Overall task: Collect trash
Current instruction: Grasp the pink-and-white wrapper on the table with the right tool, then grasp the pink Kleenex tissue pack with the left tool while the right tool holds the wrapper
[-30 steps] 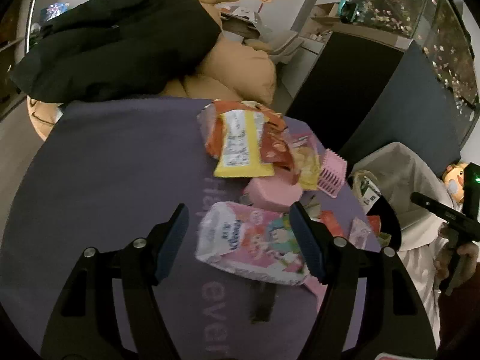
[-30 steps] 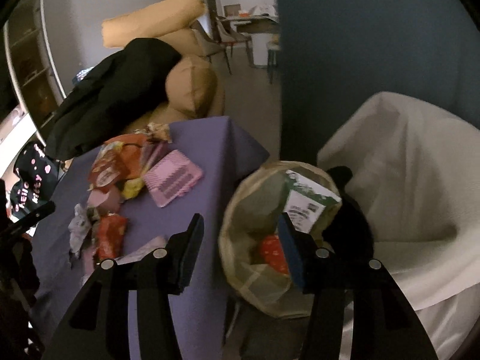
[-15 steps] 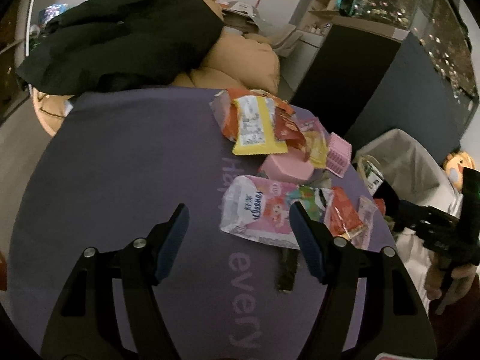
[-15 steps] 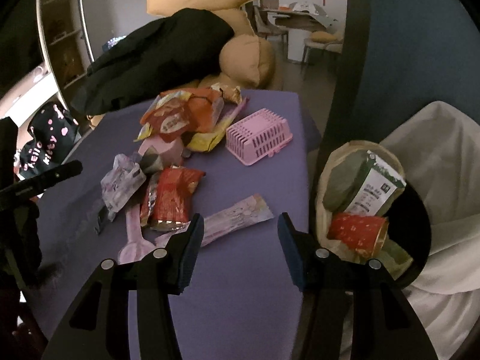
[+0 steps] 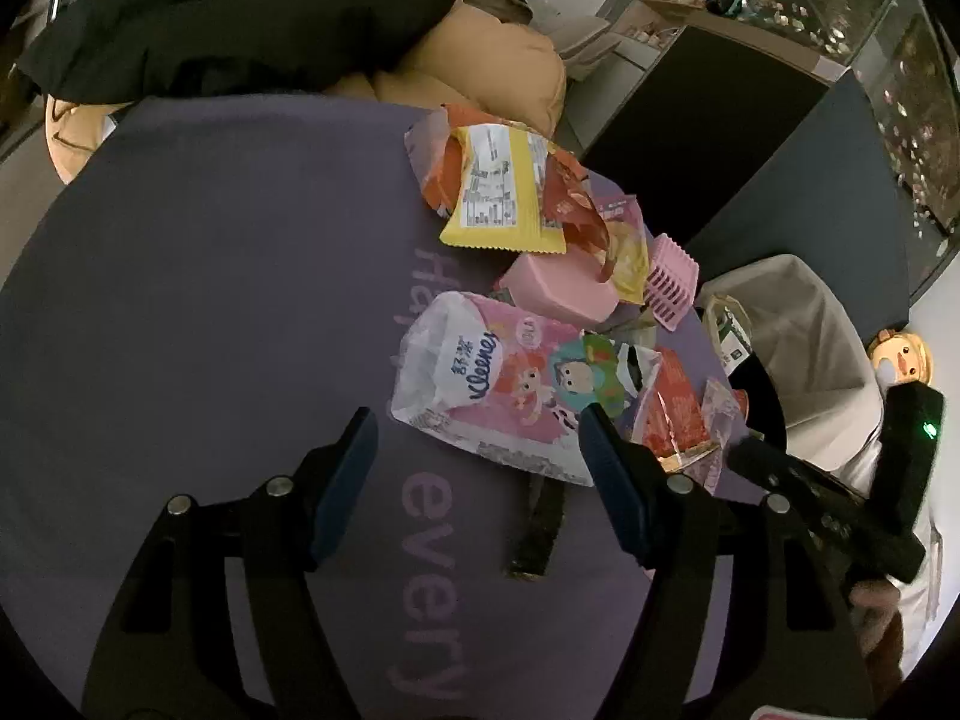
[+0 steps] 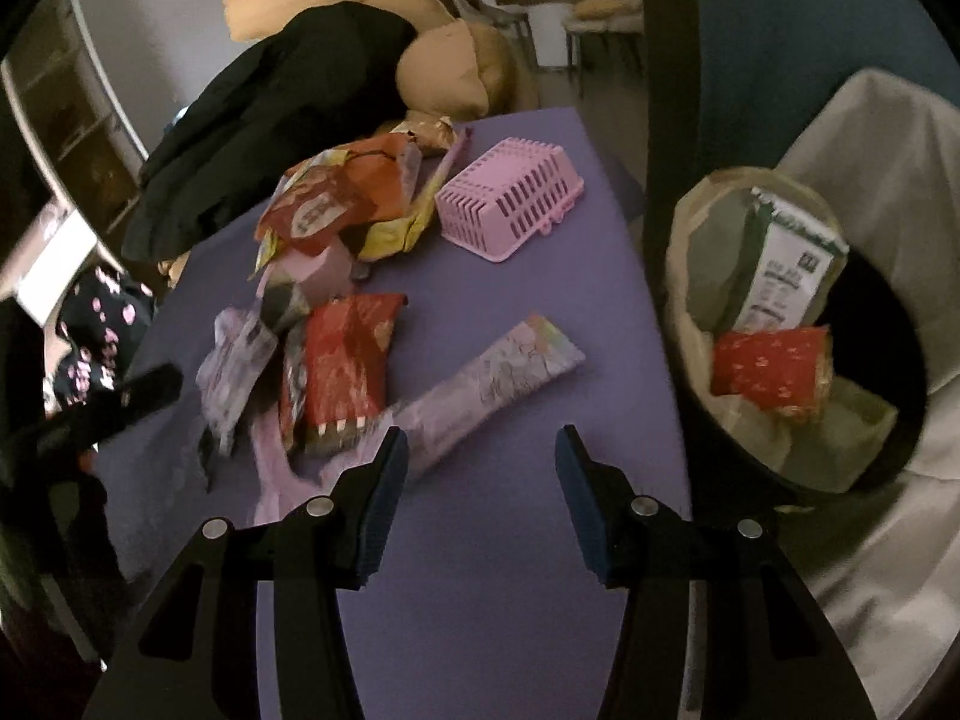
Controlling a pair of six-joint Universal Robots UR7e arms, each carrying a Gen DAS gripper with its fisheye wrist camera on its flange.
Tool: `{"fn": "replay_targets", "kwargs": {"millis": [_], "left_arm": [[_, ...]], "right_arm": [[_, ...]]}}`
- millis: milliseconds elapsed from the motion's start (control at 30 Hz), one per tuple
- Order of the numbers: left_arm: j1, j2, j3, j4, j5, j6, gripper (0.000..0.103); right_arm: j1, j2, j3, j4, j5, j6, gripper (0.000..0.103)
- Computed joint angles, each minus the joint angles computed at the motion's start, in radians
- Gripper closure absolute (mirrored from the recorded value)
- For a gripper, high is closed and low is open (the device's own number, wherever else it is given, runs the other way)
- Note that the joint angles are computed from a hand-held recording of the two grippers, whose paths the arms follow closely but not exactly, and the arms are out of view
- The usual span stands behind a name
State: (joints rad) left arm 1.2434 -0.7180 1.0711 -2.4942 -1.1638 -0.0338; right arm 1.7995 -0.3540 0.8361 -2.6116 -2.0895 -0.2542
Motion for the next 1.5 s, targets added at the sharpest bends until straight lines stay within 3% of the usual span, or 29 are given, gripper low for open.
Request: {"fn": "replay_targets", "kwargs": {"millis": [233, 367, 500, 667, 833, 1033, 1100, 1167, 1233, 1333, 1433, 1467, 1500], "left_arm": [[-0.002, -0.005, 0.017, -0.049, 0.031, 0.002, 0.037], [-0.008, -0.012, 0.034, -0.057, 0.063, 0.016, 0.037], [-0.008, -0.028, 0.063, -0.083, 0.043, 0.009, 0.037], [-0.013, 0.004, 0.015, -0.058, 0.053, 0.055, 0.037], [-0.013, 0.092, -0.134, 0.017, 0.068, 0.153, 0.037], [-0.005, 0.155, -0.247, 0.132, 0.099, 0.162, 0.037], [-0.001, 0.141, -0.226, 0.147, 0.070, 0.148, 0.041], [-0.007, 0.129, -0.198, 0.130, 0.098, 0.155, 0.053], [-0.014, 0.122, -0.173, 0.109, 0.135, 0.168, 0.058], [-0.014, 0.104, -0.135, 0.068, 0.146, 0.169, 0.071], [-0.011, 0.085, -0.108, 0.047, 0.141, 0.149, 0.077], [-0.009, 0.077, -0.099, 0.042, 0.137, 0.140, 0.090], [-0.009, 0.074, -0.096, 0.040, 0.136, 0.135, 0.096]], "right_arm": [[0.003, 0.125, -0.227, 0.090, -0.012, -0.036, 0.055], [-0.005, 0.139, -0.274, 0.123, 0.034, -0.050, 0.078], [0.007, 0.139, -0.280, 0.119, 0.010, -0.113, 0.083], [0.030, 0.078, -0.185, 0.064, -0.002, -0.181, 0.084], [0.030, 0.002, -0.067, 0.042, 0.004, -0.162, 0.084], [0.021, -0.076, 0.076, -0.011, 0.002, -0.141, 0.084], [0.018, -0.093, 0.110, -0.032, -0.001, -0.139, 0.084], [0.015, -0.104, 0.134, -0.045, -0.002, -0.134, 0.084], [0.012, -0.111, 0.147, -0.052, 0.000, -0.126, 0.084], [0.010, -0.120, 0.170, -0.064, 0.012, -0.116, 0.084], [0.010, -0.126, 0.188, -0.073, 0.019, -0.116, 0.084], [0.012, -0.127, 0.193, -0.075, 0.019, -0.117, 0.084], [0.013, -0.127, 0.197, -0.074, 0.018, -0.116, 0.084]]}}
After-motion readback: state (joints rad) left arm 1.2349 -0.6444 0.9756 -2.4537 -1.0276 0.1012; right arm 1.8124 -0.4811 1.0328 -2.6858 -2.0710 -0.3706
